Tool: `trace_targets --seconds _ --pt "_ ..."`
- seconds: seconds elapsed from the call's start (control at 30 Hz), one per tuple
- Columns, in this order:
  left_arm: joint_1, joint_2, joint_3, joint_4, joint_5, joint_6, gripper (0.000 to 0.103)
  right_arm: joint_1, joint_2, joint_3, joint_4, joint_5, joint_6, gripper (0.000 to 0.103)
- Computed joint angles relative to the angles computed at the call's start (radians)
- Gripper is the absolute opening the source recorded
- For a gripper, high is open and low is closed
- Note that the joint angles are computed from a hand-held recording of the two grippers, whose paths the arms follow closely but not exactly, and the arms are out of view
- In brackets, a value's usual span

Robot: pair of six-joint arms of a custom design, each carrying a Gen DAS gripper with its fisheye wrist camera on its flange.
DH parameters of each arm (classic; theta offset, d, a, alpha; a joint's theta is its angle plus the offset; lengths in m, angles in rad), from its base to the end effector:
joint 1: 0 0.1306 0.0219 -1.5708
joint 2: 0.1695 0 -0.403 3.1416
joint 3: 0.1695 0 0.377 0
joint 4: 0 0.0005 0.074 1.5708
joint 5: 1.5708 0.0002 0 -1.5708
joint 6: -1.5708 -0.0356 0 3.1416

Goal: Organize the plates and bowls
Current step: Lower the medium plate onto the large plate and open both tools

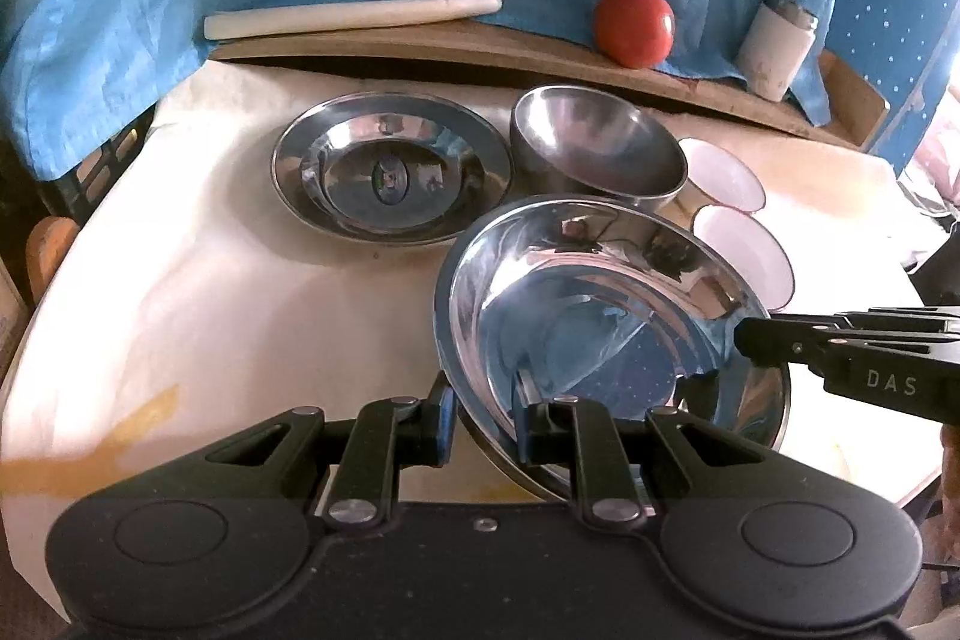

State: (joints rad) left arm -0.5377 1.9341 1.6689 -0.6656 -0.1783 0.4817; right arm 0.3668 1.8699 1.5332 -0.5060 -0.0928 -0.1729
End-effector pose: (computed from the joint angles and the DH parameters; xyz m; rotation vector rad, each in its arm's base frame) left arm 0.5659 -0.3307 0.2913 -0.0040 2.4926 -0.2085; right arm 0.5894 0.2294 0.2838 -0.2791 2.4243 0.3570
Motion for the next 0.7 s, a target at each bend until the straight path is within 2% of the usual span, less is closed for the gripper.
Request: trace_targets --seconds 0.3,0.7 --pt "-0.002 0.026 0.041 -0.054 -0.012 -0.005 0.021 0.001 0.015 0.020 -0.028 -0.001 0.011 0.016" --pt "-0.002 0.040 0.068 -0.084 -0.017 -0.009 0.021 0.002 0.027 0.038 -0.046 0.001 0.016 0.017"
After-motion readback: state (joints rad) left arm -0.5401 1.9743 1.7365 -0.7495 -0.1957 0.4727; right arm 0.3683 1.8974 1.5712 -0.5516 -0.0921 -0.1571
